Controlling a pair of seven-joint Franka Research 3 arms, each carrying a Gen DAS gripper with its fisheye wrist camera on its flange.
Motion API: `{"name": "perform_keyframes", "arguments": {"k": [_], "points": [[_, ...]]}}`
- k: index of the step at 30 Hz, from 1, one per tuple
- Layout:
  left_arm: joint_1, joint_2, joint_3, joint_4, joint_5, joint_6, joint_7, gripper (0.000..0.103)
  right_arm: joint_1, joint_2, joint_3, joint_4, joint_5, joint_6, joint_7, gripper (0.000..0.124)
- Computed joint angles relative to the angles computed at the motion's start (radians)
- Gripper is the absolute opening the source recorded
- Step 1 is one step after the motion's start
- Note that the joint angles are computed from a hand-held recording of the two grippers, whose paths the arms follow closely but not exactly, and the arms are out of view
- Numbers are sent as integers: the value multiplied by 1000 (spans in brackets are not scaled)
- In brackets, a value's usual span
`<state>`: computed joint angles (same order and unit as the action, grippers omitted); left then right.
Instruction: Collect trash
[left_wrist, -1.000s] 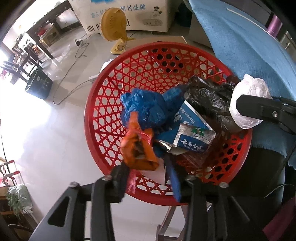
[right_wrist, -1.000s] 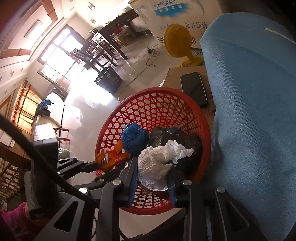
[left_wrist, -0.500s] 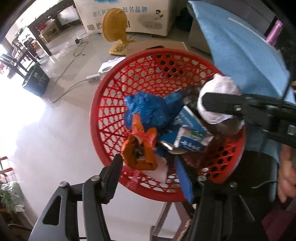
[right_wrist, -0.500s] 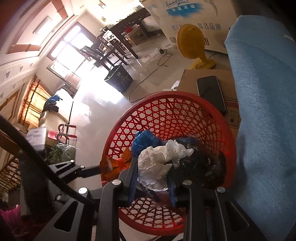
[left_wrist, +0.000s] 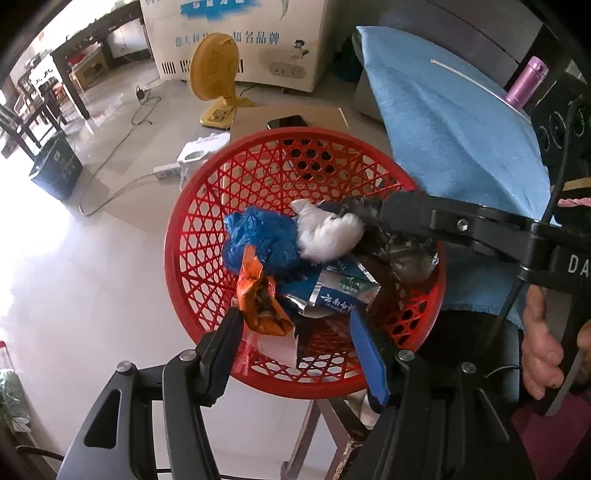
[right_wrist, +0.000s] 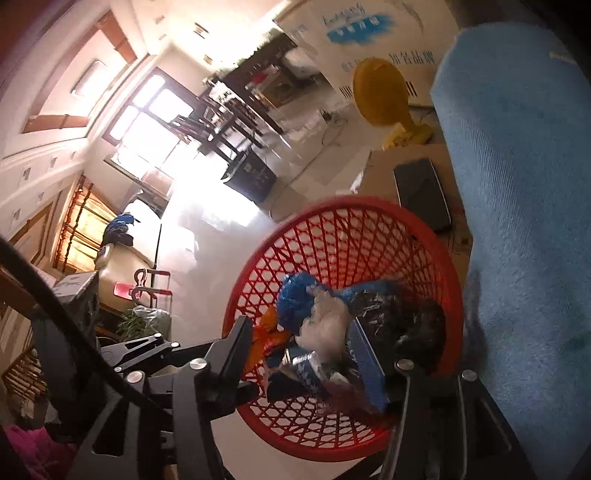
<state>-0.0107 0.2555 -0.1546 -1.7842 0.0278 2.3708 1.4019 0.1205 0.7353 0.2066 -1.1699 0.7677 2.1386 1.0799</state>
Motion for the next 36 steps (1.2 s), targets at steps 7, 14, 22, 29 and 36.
{"name": "perform_keyframes", "arguments": {"k": [7, 14, 22, 29, 36], "points": [[-53, -12, 24, -10, 184, 30, -101, 71, -16, -32, -10, -50, 5, 25, 4, 59], [-79, -19, 27, -1, 293, 40, -175, 72, -22, -79, -18, -110, 19, 67, -16, 59], [-104, -23, 39, 15, 406, 9, -286, 72, -32, -122, -27, -160, 35, 110, -23, 59], [-107, -28, 40, 20, 455, -12, -345, 72, -34, -155, -34, -193, 41, 127, -34, 59], [-92, -27, 36, 25, 425, -20, -367, 72, -24, -182, -39, -227, 40, 147, -50, 59]]}}
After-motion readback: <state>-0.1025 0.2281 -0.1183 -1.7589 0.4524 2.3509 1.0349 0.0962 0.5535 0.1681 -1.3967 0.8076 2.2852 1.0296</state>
